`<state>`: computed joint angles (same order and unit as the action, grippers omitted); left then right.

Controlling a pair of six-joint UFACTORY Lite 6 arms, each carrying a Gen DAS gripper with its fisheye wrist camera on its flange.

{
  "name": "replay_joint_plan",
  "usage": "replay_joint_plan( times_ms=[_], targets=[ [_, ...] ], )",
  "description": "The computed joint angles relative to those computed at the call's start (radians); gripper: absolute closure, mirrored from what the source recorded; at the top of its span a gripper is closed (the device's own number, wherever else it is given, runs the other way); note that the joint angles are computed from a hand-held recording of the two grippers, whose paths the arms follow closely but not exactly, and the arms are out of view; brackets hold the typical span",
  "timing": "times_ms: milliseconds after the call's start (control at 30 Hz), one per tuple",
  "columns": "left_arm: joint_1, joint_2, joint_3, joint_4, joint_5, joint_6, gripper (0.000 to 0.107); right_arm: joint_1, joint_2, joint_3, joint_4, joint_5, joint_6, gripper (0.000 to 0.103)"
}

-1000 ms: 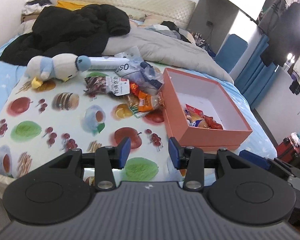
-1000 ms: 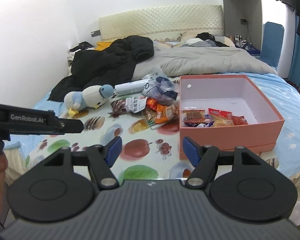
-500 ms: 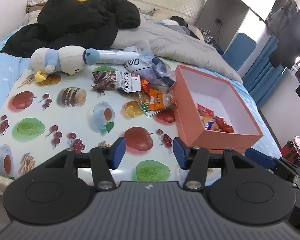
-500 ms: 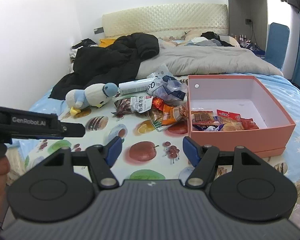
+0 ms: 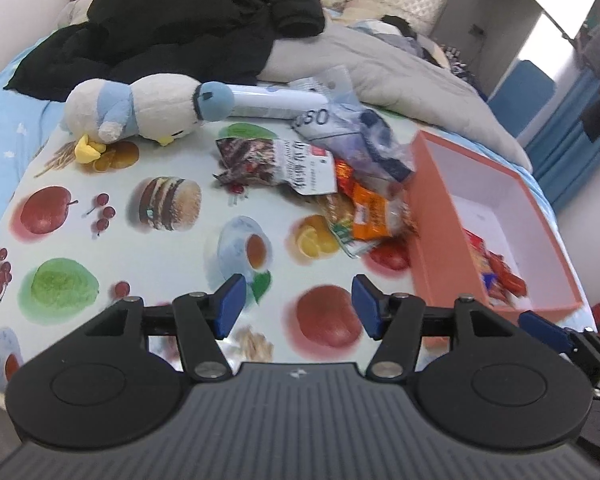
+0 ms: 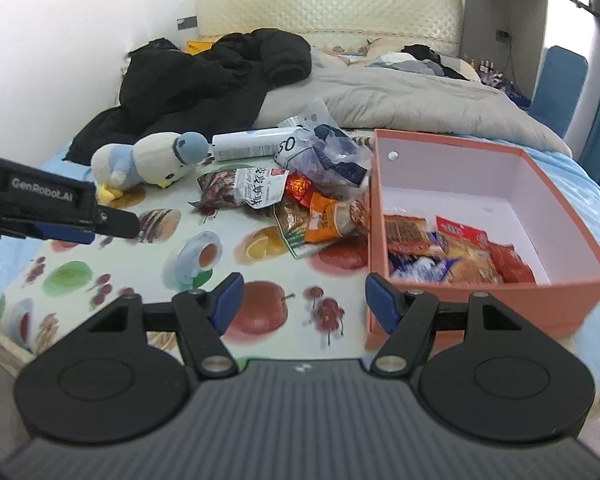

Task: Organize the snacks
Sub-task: 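Lower both open tools onto packets in the snack pile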

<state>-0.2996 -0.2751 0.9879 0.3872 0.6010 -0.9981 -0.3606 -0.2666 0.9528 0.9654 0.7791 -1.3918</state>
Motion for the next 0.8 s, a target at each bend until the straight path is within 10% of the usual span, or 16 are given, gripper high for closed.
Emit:
replay_joint_plan(
  times_ms=[367, 800],
  targets=[
    [0.314, 0.417, 0.182, -0.303, -0.237, 0.378, 0.034, 0.335, 0.312, 0.163, 0.040, -0.338, -0.053, 0.035],
    [0.393, 1.014, 0.766, -0.332, -0.238, 0.490, 0.015, 0.514, 0.804, 0.557, 0.057, -0.652, -0.080, 0.035]
  ],
)
